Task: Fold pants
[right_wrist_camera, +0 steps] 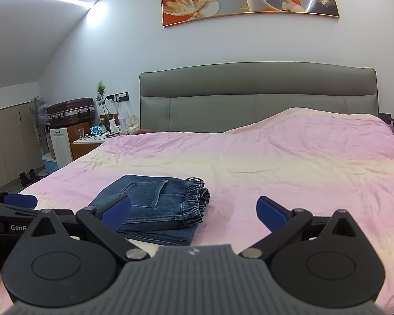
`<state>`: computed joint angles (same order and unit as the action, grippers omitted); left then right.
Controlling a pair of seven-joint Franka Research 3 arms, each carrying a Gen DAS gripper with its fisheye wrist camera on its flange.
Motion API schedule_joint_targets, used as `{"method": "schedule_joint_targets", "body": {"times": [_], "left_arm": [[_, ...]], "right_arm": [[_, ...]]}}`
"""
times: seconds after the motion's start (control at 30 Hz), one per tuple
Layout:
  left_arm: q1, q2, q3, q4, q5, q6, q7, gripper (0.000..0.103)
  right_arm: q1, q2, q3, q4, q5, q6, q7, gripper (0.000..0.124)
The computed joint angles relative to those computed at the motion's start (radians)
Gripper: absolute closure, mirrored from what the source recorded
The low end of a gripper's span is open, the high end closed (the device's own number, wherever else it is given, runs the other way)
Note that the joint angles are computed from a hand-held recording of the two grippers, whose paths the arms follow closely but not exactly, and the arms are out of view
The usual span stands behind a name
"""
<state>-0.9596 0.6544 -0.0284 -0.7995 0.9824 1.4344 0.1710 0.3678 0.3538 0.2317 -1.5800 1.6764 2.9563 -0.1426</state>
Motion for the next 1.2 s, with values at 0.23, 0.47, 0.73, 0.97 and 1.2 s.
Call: {"method": "schedule_joint_targets", "body": {"times": [0.23, 0.47, 0.73, 0.97, 1.2], "left_arm": [[0.002, -0.003, -0.002, -0.003, -0.003, 0.001, 0.0, 0.013], [0.0, 0.0, 0.0, 0.002, -0.004, -0.003, -0.002, 0.013], [-0.002, 0.008, 0.001, 0.016, -0.008, -0.01, 0.002, 0.013], [-0.001, 0.005, 0.003, 0.01, -0.015, -0.003, 0.001, 0.013], [0.001, 0.013, 0.006, 0.02, -0.021, 0.002, 0.007, 0.013]], "right_arm": [[0.001, 0.0, 0.0, -0.001, -0.005, 0.0, 0.005, 0.026], [0.0, -0.001, 0.002, 0.0, 0.009, 0.002, -0.01, 0.026], [0.003, -0.001, 0.0, 0.0, 0.003, 0.005, -0.002, 0.026], [0.003, -0.001, -0.001, -0.002, 0.0, 0.004, 0.003, 0.026], [0.003, -0.003, 0.0, -0.007, 0.001, 0.004, 0.004, 0.026]]}}
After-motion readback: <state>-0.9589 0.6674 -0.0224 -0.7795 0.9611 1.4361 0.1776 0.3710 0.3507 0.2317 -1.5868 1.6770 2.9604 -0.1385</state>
